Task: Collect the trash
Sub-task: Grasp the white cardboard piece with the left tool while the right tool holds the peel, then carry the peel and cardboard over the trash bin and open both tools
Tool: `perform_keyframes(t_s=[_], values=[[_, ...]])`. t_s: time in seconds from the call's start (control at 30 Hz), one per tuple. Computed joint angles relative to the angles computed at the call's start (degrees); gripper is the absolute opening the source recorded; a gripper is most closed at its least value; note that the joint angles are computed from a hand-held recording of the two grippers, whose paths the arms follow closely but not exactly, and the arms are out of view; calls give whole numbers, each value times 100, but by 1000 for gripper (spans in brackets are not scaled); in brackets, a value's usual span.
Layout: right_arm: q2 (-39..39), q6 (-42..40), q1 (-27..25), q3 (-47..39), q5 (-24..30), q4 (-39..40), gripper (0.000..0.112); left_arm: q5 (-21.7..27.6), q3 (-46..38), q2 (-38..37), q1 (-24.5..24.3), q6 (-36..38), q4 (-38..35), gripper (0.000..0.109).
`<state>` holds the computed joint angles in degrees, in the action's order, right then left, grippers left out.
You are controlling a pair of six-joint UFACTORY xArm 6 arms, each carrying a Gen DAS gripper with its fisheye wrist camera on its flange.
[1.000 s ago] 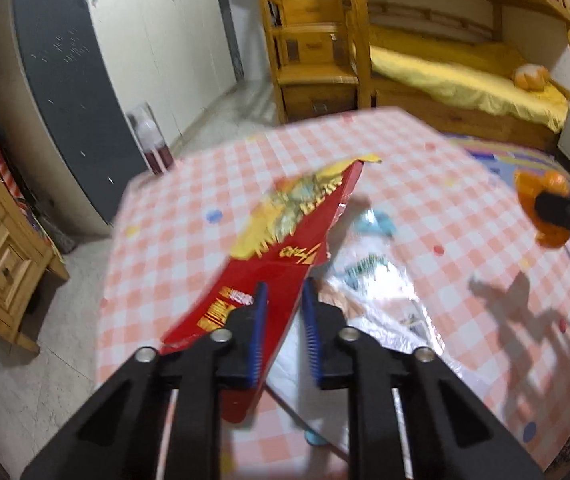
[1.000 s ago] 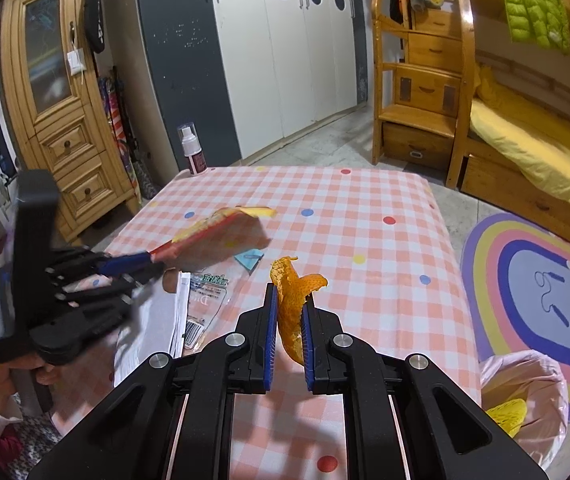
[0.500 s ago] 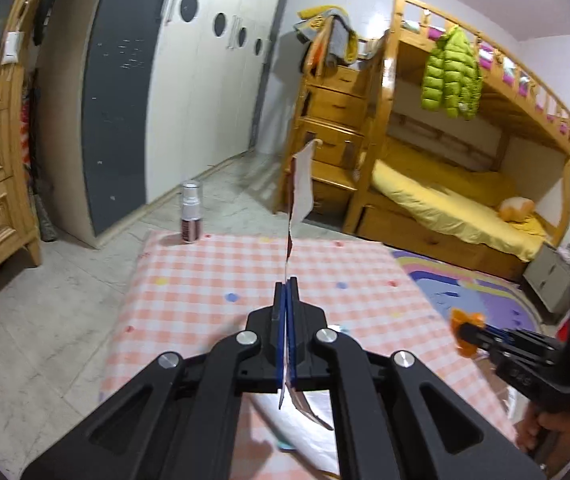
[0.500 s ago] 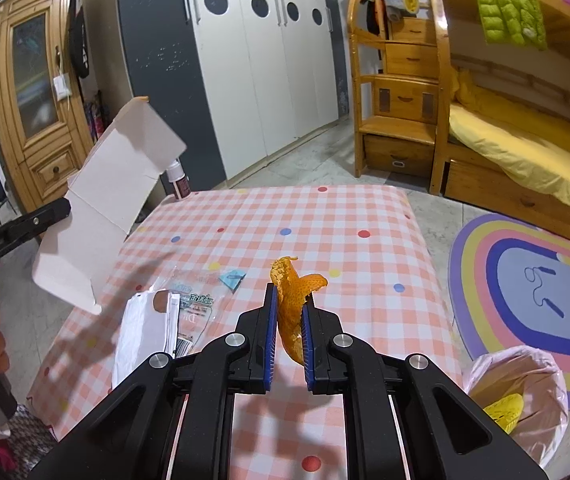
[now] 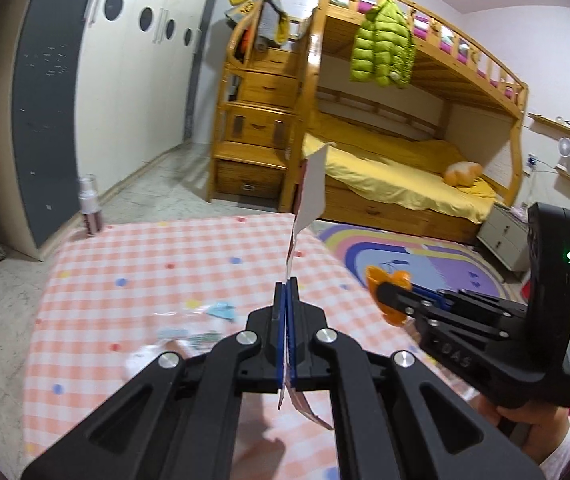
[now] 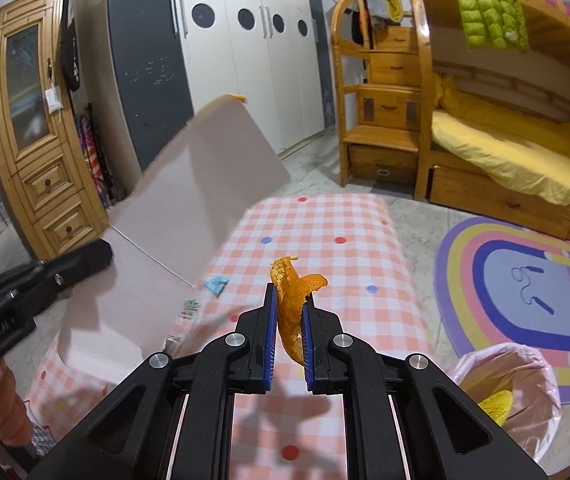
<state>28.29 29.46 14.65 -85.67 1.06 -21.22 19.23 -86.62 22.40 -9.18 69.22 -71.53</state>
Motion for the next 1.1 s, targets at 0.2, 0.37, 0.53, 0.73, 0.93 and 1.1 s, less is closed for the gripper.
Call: perform_keyframes(t_s=[0.2,0.37,0.53,0.73,0.93,1.1], values=[[-427,1314,-358,342,36,-1297,11,142,-122,79,-305,107,-107,0],[-966,2448,-753,881,166,-2393,11,410,-246,178,-484,35,-159,0],[-1510,3983,-1150,1531,283,-3767,11,571,-331,303,-771,31,-33,0],[-1934,5202,-1605,2240,236,-4730,11,758,-482,520,-1111,-33,104,0],[-1988,6136,-2052,2529,102,-5385,12,846,-836,936,-1529,-249,397,0],[-1838,6607,-2417,2527,-39,-5827,12,1050,-1449,1478,-1726,-691,749,0]])
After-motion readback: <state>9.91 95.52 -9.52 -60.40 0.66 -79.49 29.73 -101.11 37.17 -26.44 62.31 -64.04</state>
